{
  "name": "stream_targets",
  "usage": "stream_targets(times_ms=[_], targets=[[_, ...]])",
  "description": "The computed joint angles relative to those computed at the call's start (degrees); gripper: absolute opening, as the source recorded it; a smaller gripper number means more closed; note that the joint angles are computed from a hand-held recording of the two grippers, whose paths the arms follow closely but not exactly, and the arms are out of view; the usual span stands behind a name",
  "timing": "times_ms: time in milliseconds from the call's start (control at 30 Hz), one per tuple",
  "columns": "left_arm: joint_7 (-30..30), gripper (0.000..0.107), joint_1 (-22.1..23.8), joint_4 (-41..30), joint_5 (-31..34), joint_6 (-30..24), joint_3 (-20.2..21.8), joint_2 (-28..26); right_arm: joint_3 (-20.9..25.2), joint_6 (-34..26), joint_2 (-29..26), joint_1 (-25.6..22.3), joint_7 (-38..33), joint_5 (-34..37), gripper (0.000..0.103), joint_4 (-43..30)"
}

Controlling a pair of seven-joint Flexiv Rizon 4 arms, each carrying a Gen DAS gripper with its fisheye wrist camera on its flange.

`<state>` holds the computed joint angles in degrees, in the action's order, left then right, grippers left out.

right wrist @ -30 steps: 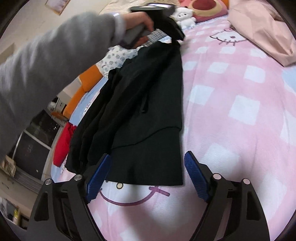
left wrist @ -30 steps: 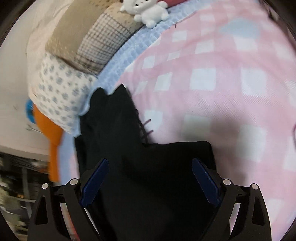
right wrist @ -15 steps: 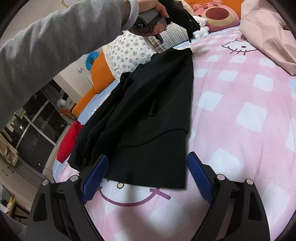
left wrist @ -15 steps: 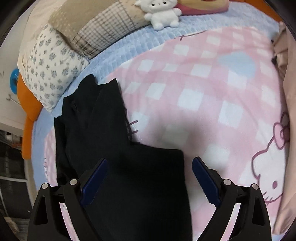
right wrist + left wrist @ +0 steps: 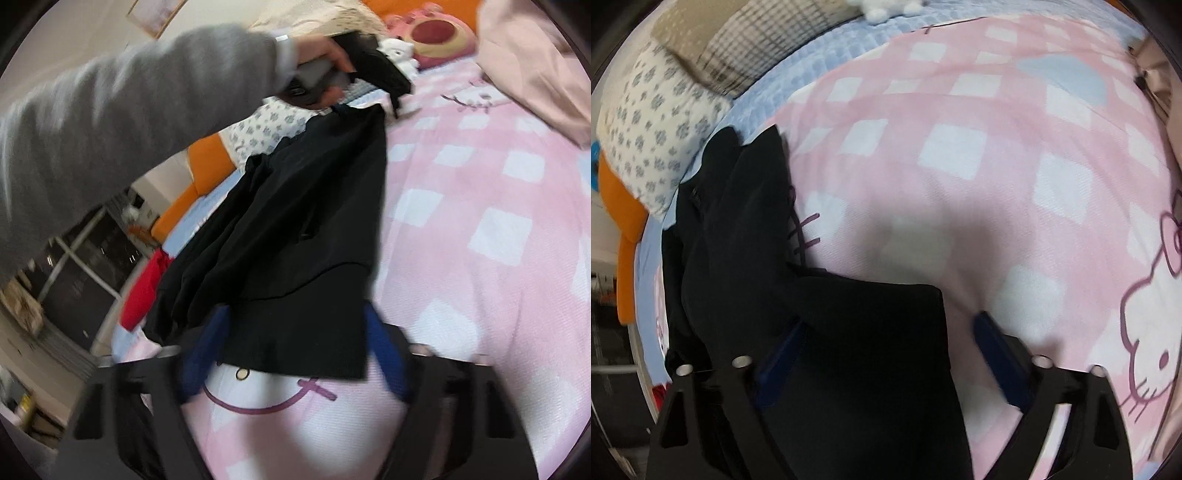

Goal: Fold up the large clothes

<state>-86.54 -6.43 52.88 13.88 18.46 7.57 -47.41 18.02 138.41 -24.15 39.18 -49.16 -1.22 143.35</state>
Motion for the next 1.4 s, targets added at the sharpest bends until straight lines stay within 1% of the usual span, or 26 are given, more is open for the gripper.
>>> stream_targets(times_ms=[33, 67, 100, 133, 200, 267, 300, 333, 367, 400, 433, 500, 533, 567, 600, 667, 700, 733, 767, 867, 933, 1000, 1067, 1200, 1300, 1400], targets=[[0.9, 0.079, 0.12, 0.04, 0.13, -0.09, -0.08, 0.15, 1.29, 3.03, -1.75, -2.91, 2.92, -2.53, 0.046, 0.25], [1.51, 0.076, 0.32, 0.34, 0.19, 0.04, -0.09, 0.44, 1.93, 5.55, -3.05, -4.59, 4.88, -4.17, 0.041, 0.48], [1.84, 0.071, 0.6, 0.59, -0.05, 0.09, -0.2, 0.59, 2.17, 7.31, -4.0, -5.84, 6.37, -5.85, 0.04, 0.66], [2.0, 0.069, 1.04, 1.31, -0.68, 0.2, -0.45, 1.05, 2.04, 7.95, -4.36, -6.3, 7.28, -6.76, 0.038, 0.77], [2.69, 0.063, 2.03, 1.95, -1.94, 0.29, -0.94, 1.47, 1.21, 6.93, -3.73, -5.22, 6.97, -6.73, 0.037, 0.75], [3.44, 0.055, 2.36, 3.16, -2.39, 1.11, -1.14, 2.28, 0.75, 6.39, -3.34, -4.36, 6.19, -6.83, 0.037, 0.65], [3.81, 0.049, 2.39, 3.96, -2.39, 1.85, -1.15, 2.78, 0.79, 6.51, -3.35, -4.52, 5.92, -8.03, 0.038, 0.52], [4.01, 0.047, 2.29, 4.65, -2.25, 2.48, -1.08, 3.24, 0.75, 6.5, -3.31, -4.56, 5.71, -8.64, 0.039, 0.41], [4.23, 0.042, 2.14, 5.63, -1.91, 3.49, -0.93, 3.93, 0.56, 6.2, -3.07, -3.98, 5.26, -8.03, 0.049, 0.2], [4.34, 0.037, 2.19, 6.31, -1.95, 4.23, -0.94, 4.39, 0.26, 5.2, -2.58, -3.28, 4.54, -7.52, 0.052, 0.02], [4.41, 0.036, 2.36, 7.07, -2.17, 4.96, -1.0, 4.94, -0.13, 3.89, -1.97, -2.54, 3.68, -6.73, 0.05, 0.0], [4.45, 0.03, 3.05, 8.67, -3.11, 6.29, -1.25, 6.11, -1.61, -1.16, 0.1, 0.82, 0.75, -2.14, 0.038, -0.4], [4.44, 0.028, 3.29, 9.31, -3.52, 6.81, -1.33, 6.55, -2.15, -3.0, 0.78, 2.3, -0.28, 0.52, 0.023, -0.65], [4.48, 0.026, 4.0, 10.46, -4.54, 7.83, -1.65, 7.35, -1.88, -3.0, 0.79, 2.41, -0.31, 1.61, 0.016, -0.7], [4.52, 0.025, 4.72, 11.5, -5.72, 8.67, -2.02, 8.01, -1.12, -2.09, 0.51, 1.3, 0.77, 1.42, 0.014, -0.62], [5.04, 0.023, 6.25, 13.38, -8.56, 10.2, -2.98, 9.1, -0.88, -1.36, 1.2, 1.39, 0.78, 2.87, 0.01, -0.34], [5.9, 0.021, 7.67, 14.73, -11.17, 11.25, -4.03, 9.88, -0.75, -1.05, 1.82, 1.55, 0.55, 3.27, 0.008, -0.36], [6.71, 0.019, 8.73, 15.84, -13.39, 12.1, -4.8, 10.52, -0.8, -1.37, 2.47, 1.72, 0.13, 3.5, 0.007, -0.5], [7.53, 0.018, 9.73, 16.84, -15.66, 12.58, -5.5, 11.18, -0.92, -1.68, 3.62, 3.01, -0.98, 5.26, 0.007, -0.33], [11.24, 0.015, 13.06, 18.75, -22.58, 13.04, -7.36, 12.74, -0.86, -4.96, 7.05, 4.55, -3.18, 6.48, 0.007, -1.58], [13.37, 0.015, 14.96, 19.71, -26.37, 13.45, -7.94, 13.63, 0.1, -5.11, 8.03, 3.73, -3.1, 4.34, 0.007, -2.6], [15.54, 0.015, 17.23, 20.79, -30.41, 13.7, -8.39, 14.6, 0.08, -7.71, 9.51, 4.54, -4.92, 3.21, 0.007, -4.66], [17.71, 0.015, 19.21, 21.49, -33.74, 13.68, -8.64, 15.27, 0.46, -10.44, 9.42, 4.36, -5.49, 0.25, 0.007, -7.18], [24.1, 0.015, 23.67, 22.84, -39.24, 14.11, -8.55, 16.74, -0.2, -18.96, 9.37, 6.89, -9.03, -3.33, 0.007, -13.12], [26.27, 0.015, 26.5, 23.28, -41.55, 13.2, -7.47, 16.65, -0.26, -23.94, 8.49, 7.88, -9.65, -5.88, 0.007, -15.99], [27.15, 0.016, 29.57, 23.86, -44.38, 12.59, -6.98, 14.8, -0.41, -28.88, 7.1, 9.04, -9.13, -7.95, 0.007, -18.63]])
